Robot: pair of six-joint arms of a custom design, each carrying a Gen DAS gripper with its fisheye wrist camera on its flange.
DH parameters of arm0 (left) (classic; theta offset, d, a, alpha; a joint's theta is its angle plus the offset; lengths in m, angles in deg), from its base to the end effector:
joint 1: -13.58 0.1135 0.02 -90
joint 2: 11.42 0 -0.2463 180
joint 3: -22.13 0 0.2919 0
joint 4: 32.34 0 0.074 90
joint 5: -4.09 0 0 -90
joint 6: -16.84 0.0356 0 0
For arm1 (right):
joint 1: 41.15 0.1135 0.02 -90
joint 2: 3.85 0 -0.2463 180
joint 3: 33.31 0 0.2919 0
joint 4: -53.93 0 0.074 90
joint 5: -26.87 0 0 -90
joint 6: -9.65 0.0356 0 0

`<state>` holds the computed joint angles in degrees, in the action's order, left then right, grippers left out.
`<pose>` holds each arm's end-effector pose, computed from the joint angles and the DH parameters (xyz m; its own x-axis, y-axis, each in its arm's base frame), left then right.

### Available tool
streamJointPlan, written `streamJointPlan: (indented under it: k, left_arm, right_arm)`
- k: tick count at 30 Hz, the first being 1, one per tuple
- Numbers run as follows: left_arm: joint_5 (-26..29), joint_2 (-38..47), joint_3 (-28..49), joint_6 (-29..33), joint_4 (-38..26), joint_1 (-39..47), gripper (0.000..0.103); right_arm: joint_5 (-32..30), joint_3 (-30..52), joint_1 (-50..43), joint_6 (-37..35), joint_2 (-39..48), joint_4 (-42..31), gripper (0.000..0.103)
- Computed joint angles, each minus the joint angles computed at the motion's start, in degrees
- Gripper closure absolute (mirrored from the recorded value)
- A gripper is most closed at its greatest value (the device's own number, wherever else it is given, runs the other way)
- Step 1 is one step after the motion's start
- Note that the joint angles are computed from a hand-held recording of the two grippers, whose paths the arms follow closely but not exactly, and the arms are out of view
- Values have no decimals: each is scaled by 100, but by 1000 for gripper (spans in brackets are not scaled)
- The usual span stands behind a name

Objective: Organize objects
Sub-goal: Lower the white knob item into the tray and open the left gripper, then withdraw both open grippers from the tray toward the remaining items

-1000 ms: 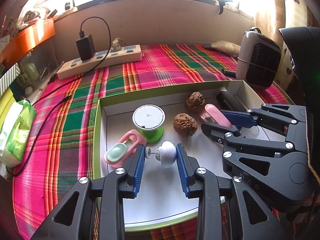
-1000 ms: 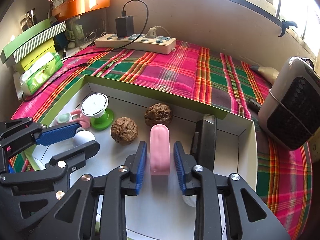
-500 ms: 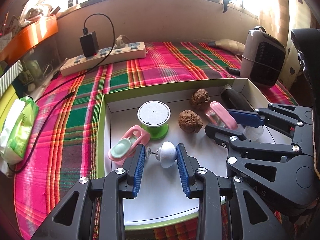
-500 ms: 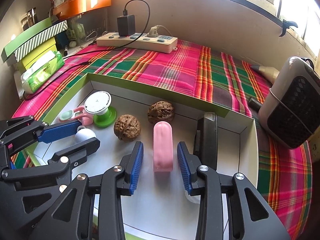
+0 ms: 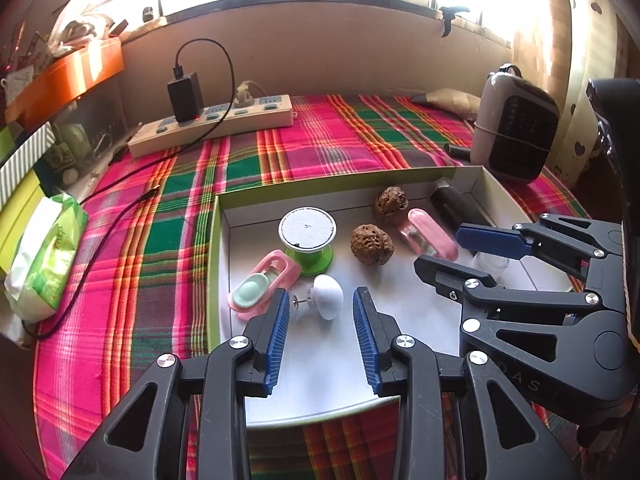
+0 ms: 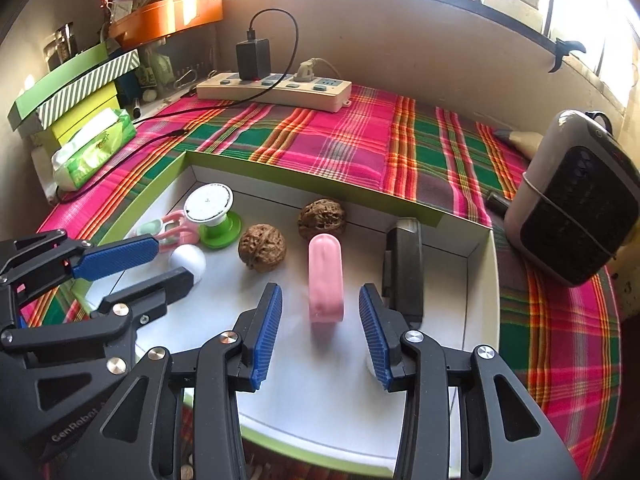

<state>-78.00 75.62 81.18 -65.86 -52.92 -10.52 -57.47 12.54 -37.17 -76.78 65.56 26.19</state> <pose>0.3059 -0.1422 0.1406 -0.6169 0.4138 -0.6695 0.5706 0.8210 -0.0183 0.2690 0.0152 0.1420 -0.7775 0.0080 -0.6288 0.0409 0.9984 -0.0379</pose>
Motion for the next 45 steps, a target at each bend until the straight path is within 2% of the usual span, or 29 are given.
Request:
streamJointPlan:
  k: [10, 16, 25, 37, 41, 45]
  left_arm:
    - [3, -804, -530, 62, -25, 22, 71]
    - [127, -1340, -871, 82, -148, 89, 71]
    - [436, -2058, -1311, 132, -418, 193, 70]
    - [812, -2450, -1659, 137, -673, 356, 69]
    - [933, -2484, -1720, 119, -711, 383, 69]
    - [969, -2466, -1758, 107, -723, 377, 69]
  right_arm:
    - [167, -343, 218, 266, -864, -348, 61]
    - [318, -723, 395, 587, -1752, -651, 61]
    - [544, -1251, 629, 987, -3276, -1460, 61]
    - [827, -1915, 1027, 1422, -5008, -2730, 61]
    - [844, -2095, 1175, 1573, -5352, -3027, 61]
    - [774, -2192, 1298, 1637, -5188, -2945, 61]
